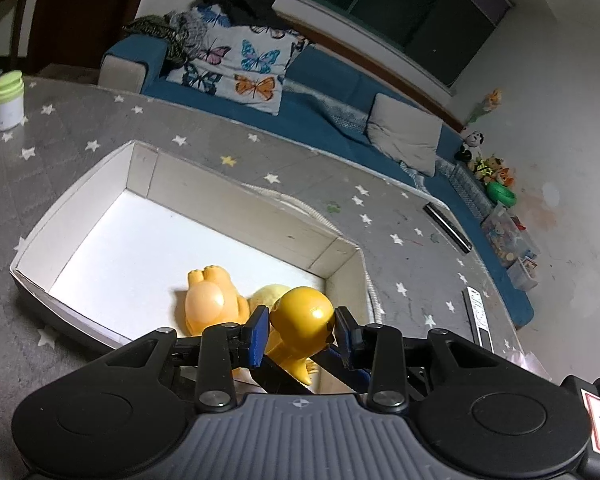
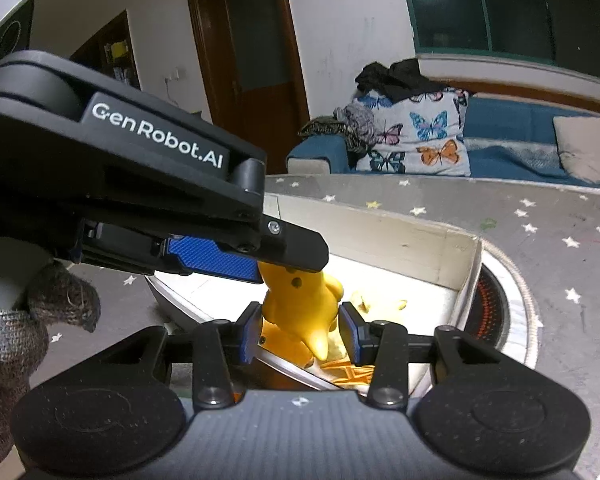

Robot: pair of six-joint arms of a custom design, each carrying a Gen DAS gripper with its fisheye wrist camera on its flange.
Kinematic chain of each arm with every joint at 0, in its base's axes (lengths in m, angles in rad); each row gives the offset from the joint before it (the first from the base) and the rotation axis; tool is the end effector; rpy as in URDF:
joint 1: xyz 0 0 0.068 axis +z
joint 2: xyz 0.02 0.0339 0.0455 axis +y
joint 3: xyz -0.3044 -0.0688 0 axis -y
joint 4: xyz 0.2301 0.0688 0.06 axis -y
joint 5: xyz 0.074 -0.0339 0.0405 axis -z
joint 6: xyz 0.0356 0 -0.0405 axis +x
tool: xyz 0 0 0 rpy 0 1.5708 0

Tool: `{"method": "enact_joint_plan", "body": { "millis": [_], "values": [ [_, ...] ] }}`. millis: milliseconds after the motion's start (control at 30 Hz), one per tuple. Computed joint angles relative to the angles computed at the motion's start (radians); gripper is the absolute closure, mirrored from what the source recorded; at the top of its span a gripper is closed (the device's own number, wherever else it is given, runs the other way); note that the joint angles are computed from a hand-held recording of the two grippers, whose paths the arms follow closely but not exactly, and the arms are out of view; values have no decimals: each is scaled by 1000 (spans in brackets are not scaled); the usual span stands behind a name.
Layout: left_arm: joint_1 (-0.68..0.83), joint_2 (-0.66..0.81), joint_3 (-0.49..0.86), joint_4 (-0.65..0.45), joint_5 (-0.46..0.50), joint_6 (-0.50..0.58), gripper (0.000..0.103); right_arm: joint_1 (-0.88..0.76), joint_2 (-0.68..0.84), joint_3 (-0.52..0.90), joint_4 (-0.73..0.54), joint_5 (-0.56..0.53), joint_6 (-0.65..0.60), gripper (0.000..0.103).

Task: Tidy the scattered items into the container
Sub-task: 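Carry the yellow figure into the box and open the right tool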

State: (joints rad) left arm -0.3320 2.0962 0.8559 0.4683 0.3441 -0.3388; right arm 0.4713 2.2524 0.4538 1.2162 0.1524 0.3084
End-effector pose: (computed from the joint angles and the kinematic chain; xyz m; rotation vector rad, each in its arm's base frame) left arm 0.3564 -0.1356 0.1037 0.1677 2.3983 -0.7265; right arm 0.2782 0.1357 0.0521 -0.0871 2.1579 0.2895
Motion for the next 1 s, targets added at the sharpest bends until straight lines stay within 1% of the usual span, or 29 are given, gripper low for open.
{"method": "enact_joint_plan", "body": {
  "millis": [300, 400, 600, 1000],
  "values": [
    [17, 60, 52, -35, 35, -12, 64, -25, 63, 65, -47, -29, 1, 61],
    [20, 61, 50, -31, 33, -12, 64, -26, 73, 58, -31, -38, 6, 61],
    [30, 57, 43, -29, 30, -10, 64, -14, 77, 55, -23, -23, 11, 61],
    [34, 32, 1, 14, 35, -3, 64, 3, 70, 29, 8, -1, 30, 60]
  ]
}}
